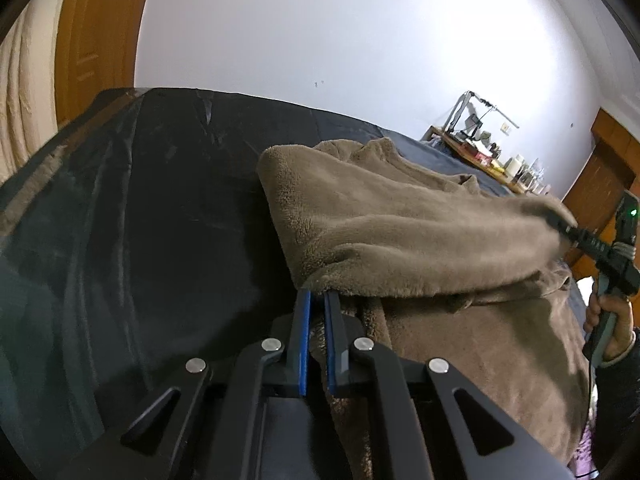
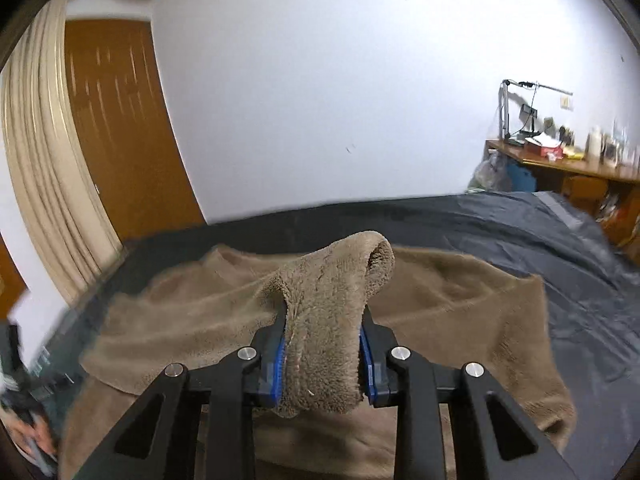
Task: Fold clothes
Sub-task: 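Pinch the sleeve cuff with the right gripper while the left gripper holds the folded edge, then open both grippers and release the folded sleeves on the body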
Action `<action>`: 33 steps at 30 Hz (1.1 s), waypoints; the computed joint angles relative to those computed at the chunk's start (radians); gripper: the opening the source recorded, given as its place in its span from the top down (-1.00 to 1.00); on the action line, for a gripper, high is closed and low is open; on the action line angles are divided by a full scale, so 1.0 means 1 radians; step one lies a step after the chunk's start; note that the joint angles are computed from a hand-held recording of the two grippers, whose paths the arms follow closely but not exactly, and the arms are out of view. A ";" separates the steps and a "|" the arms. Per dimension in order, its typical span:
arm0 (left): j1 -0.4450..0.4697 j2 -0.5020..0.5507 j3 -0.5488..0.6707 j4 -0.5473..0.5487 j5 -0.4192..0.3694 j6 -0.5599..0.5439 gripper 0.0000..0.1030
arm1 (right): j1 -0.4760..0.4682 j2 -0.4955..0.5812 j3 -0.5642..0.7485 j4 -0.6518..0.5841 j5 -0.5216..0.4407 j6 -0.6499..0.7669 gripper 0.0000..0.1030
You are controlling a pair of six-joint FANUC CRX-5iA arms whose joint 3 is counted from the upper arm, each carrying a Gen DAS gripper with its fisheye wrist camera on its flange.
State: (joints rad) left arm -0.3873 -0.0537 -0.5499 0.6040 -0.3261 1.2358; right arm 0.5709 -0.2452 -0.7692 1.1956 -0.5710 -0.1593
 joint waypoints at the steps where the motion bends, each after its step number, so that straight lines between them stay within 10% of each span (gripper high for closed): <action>1: 0.004 0.001 0.013 -0.049 -0.009 0.041 0.85 | 0.010 0.015 0.012 -0.072 -0.002 0.059 0.40; 4: 0.024 -0.003 0.058 -0.215 -0.058 0.205 0.86 | 0.012 0.052 0.036 -0.260 0.018 0.179 0.31; 6: 0.039 -0.009 0.084 -0.315 -0.100 0.307 0.86 | 0.002 0.057 0.034 -0.315 0.028 0.196 -0.18; 15: -0.005 -0.039 0.134 -0.384 -0.108 0.356 0.84 | -0.016 -0.028 -0.063 0.047 -0.036 -0.067 -0.30; 19: -0.075 0.022 0.190 -0.259 -0.059 0.219 0.13 | -0.042 -0.013 -0.059 0.206 0.059 -0.078 -0.30; 22: -0.113 0.115 0.313 -0.384 -0.127 0.322 -0.40 | -0.028 0.043 -0.019 0.126 0.117 0.056 -0.30; 28: -0.133 0.233 0.406 -0.432 -0.212 0.389 -0.40 | 0.014 0.126 0.090 -0.333 0.095 0.415 -0.31; 33: -0.143 0.228 0.398 -0.476 -0.200 0.411 -0.40 | 0.016 0.139 0.112 -0.412 0.100 0.493 -0.52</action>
